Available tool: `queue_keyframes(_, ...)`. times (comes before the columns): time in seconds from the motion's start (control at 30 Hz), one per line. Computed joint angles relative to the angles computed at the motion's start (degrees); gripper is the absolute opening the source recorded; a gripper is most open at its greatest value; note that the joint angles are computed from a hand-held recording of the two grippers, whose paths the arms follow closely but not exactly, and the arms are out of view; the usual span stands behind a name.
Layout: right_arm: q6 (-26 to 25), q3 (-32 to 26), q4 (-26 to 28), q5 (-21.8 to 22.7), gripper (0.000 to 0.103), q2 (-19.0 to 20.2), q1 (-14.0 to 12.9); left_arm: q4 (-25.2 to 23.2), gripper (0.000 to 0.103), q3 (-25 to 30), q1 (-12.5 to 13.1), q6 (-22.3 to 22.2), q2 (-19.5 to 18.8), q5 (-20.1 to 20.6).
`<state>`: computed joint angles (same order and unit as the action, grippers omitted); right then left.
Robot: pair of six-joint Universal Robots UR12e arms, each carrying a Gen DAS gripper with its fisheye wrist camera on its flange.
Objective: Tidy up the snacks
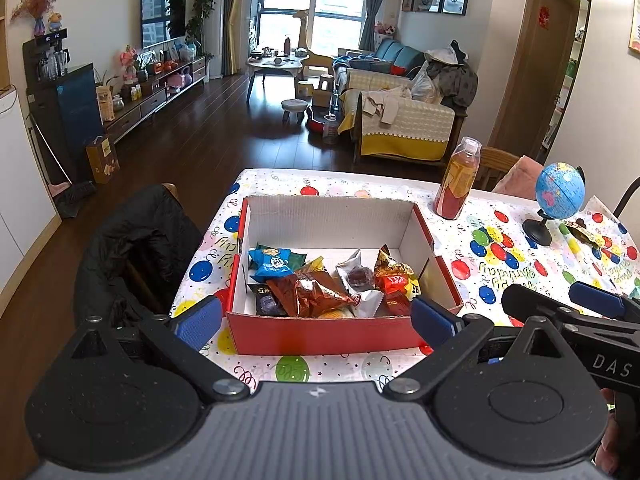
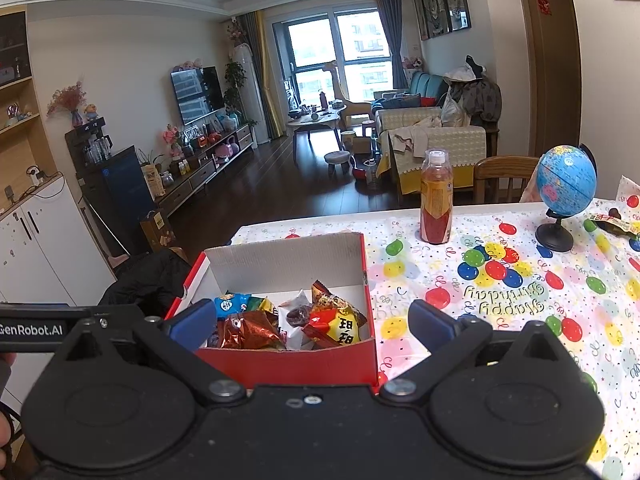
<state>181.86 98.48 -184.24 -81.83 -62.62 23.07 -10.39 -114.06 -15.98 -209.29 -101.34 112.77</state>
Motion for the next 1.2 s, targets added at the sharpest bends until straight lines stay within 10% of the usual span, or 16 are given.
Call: queue_keyframes(1.2,0.4,0.4,-0.2,-0.6,0.102,-0.1,-0.1,-0.4,0.101,0.2,-0.2,0.3,0.0,0.2)
